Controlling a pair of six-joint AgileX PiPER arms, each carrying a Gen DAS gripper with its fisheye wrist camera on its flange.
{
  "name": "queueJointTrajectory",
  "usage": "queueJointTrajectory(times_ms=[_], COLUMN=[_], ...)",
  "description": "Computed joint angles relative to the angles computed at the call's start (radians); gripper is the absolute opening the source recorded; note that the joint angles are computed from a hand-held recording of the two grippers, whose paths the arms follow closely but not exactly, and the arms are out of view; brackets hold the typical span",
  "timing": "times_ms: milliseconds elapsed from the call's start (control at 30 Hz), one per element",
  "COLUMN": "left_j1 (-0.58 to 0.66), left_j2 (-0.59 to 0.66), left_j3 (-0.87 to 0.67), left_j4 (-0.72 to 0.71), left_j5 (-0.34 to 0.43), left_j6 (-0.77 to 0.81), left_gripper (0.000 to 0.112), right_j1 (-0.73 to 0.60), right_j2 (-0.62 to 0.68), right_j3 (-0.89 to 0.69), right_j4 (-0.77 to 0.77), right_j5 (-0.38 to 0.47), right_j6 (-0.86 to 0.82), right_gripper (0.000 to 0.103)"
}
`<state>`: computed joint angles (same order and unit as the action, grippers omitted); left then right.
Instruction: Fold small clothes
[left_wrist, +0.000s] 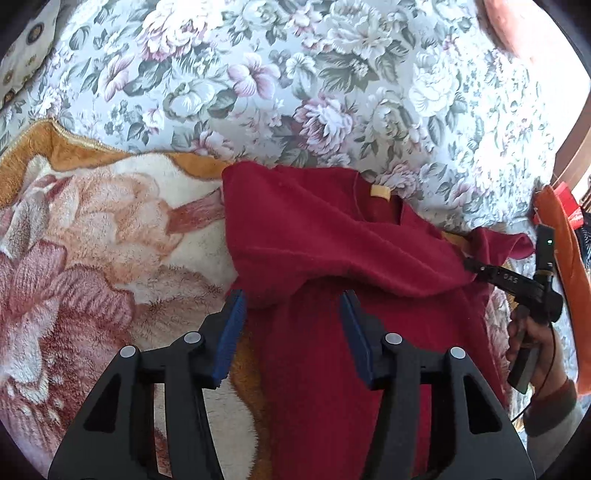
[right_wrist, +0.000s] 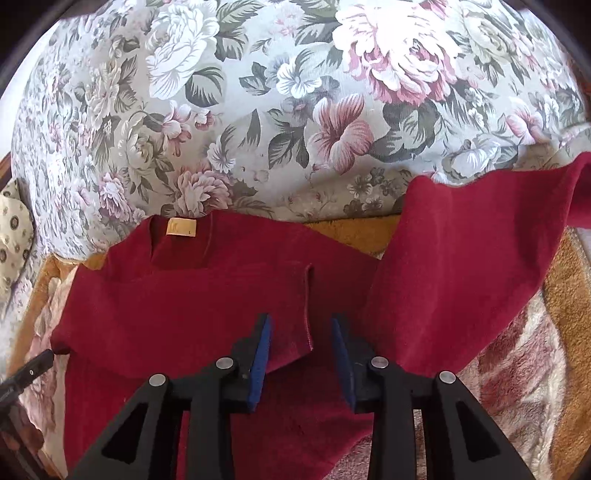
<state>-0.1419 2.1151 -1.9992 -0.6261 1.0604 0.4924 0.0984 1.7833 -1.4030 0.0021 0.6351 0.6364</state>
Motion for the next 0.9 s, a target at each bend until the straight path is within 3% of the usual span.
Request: queueJointTrajectory(times_ms=[133, 167, 233, 367, 433, 500, 600, 633, 767, 900], left_j1=[0.001, -0.006, -0.033, -0.113, -0.134, -0.139, -0.149, -0.147, -0.126, -0.133], left_j2=[-0.011, 0.013, 0.08, 0.231, 0.223, 0.214, 0.182, 0.181, 0.188, 0.157], left_j3=[0.019, -0.016, -0.117, -0.318, -0.291, -0.284, -0.225, -0.227, -0.247, -0.191], left_j4=[-0.047, -0.034, 0.028, 0.308, 0.373, 0.38, 0.405, 0.402, 0.365, 0.377], left_j5=[-0.086, -0.086, -0.066, 0.06, 0.031, 0.036, 0.003, 0.011, 0.044, 0.011], left_j6=[0.005, -0.027, -0.117, -0.311, -0.322, -0.315, -0.291, -0.288, -0.286, -0.283], left_gripper=[0.056, 0.056, 0.056, 0.056, 0.059, 0.059, 0.059, 0.059, 0.059, 0.059], right_j1=[0.02, 0.031, 0.062, 0.084, 0.077, 0.088, 0.113, 0.105, 0.11, 0.134], right_j2=[0.04, 0.054, 0.061, -0.015, -0.047, -0.033, 0.073, 0.067, -0.062, 0.009], right_j3=[-0.041, -0.057, -0.072, -0.04, -0.03, -0.065, -0.174, -0.156, -0.009, -0.109], right_j4=[0.032, 0.005, -0.103, -0.216, -0.221, -0.267, -0.345, -0.341, -0.342, -0.16], right_j5=[0.013, 0.021, 0.02, 0.005, 0.007, 0.069, 0.272, 0.28, 0.123, 0.054], right_j6=[-0.039, -0.033, 0.026, 0.106, 0.113, 0.135, 0.176, 0.196, 0.264, 0.044], right_gripper=[0.032, 0.026, 0.008, 0.007, 0.007, 0.007, 0.007, 0.007, 0.009, 0.009])
